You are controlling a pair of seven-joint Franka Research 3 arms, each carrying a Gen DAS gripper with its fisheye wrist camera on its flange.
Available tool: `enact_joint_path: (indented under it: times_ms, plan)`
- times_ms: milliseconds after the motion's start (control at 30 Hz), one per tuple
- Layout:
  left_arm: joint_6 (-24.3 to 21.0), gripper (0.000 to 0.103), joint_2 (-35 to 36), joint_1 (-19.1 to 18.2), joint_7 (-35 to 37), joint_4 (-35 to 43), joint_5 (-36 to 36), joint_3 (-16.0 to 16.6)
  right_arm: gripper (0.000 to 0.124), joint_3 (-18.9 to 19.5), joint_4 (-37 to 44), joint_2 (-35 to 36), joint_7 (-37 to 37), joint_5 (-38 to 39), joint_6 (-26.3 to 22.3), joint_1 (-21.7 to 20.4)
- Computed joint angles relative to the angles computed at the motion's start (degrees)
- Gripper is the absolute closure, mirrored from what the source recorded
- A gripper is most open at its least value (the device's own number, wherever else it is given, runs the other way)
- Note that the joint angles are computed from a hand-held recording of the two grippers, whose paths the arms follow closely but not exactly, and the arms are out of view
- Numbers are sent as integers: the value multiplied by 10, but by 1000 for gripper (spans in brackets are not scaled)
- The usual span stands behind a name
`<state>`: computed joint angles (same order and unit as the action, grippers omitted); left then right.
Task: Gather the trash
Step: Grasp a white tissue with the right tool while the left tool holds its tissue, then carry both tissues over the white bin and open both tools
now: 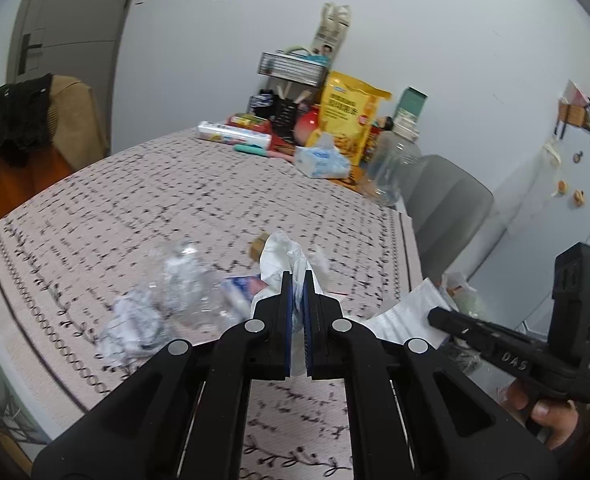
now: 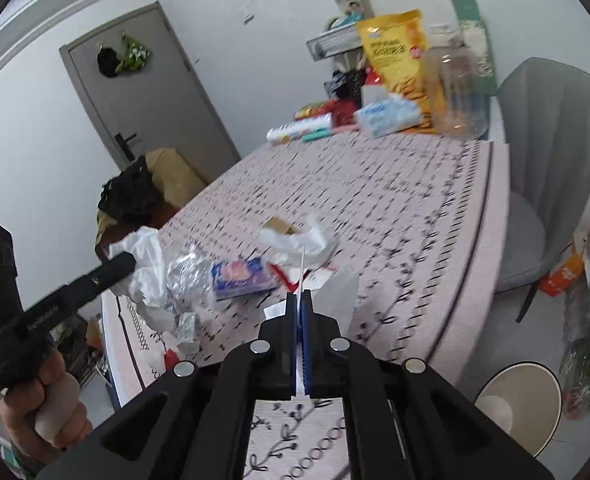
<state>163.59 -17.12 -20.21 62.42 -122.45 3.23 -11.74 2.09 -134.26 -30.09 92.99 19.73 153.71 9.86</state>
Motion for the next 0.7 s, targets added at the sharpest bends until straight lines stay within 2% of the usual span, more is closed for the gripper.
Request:
enact_joint_path:
  times_ms: [333, 600, 700]
  plan:
    - [-14, 98, 80, -32, 45, 84, -18, -25, 121, -12, -52, -75, 24, -22, 0, -58]
    - [-49, 98, 175, -59, 117, 188, -60, -63, 121, -29, -102, -135, 52, -56, -11, -142]
    - [-68, 98, 210, -64, 125, 228, -53, -78, 121, -37, -118, -146, 60, -63, -16, -169]
